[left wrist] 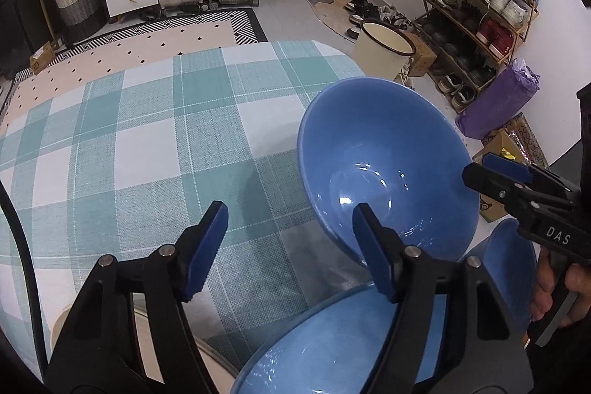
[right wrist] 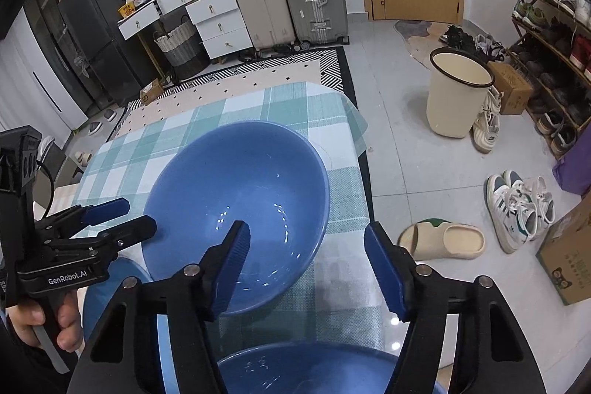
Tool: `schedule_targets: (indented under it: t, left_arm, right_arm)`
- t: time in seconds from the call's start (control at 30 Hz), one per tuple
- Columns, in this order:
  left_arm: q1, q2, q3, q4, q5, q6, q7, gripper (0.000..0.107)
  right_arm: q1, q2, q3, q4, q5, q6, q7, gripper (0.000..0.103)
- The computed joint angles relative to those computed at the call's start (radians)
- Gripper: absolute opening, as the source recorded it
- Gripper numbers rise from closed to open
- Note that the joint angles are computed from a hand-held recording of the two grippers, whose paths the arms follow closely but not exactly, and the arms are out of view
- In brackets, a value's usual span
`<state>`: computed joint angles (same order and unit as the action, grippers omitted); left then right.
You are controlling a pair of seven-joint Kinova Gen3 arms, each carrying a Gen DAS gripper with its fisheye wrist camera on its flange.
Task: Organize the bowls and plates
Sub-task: 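Close both tools on the blue bowl's rim and lift it, then carry the blue bowl with both tools over another blue bowl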
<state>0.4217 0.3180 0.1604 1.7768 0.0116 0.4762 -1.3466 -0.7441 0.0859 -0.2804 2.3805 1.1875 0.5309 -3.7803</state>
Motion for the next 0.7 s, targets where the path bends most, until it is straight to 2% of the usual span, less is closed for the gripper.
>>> schedule_targets:
  t: [0.23, 0.43, 0.63, 0.7]
  left_arm:
    - [-0.006, 0.027, 0.012, -0.021, 0.017, 0.003, -0.022, 0.048]
    - [0.012, 0.039, 0.004, -0.039, 0.003, 0.017, -0.021, 0.035]
    - [0.021, 0.046, 0.008, -0.048, 0.0, 0.016, -0.034, 0.018]
    - [0.036, 0.048, -0.001, -0.055, -0.011, 0.019, -0.026, 0.017]
  right_arm:
    - [0.028, 0.028, 0.028, 0.009, 0.05, -0.064, -0.031, 0.046]
    - [0.03, 0.047, 0.04, 0.003, 0.051, -0.067, -0.023, 0.042]
    - [0.028, 0.056, 0.043, 0.007, 0.064, -0.074, -0.031, 0.031]
    - [0.029, 0.061, 0.045, 0.005, 0.061, -0.078, -0.025, 0.027]
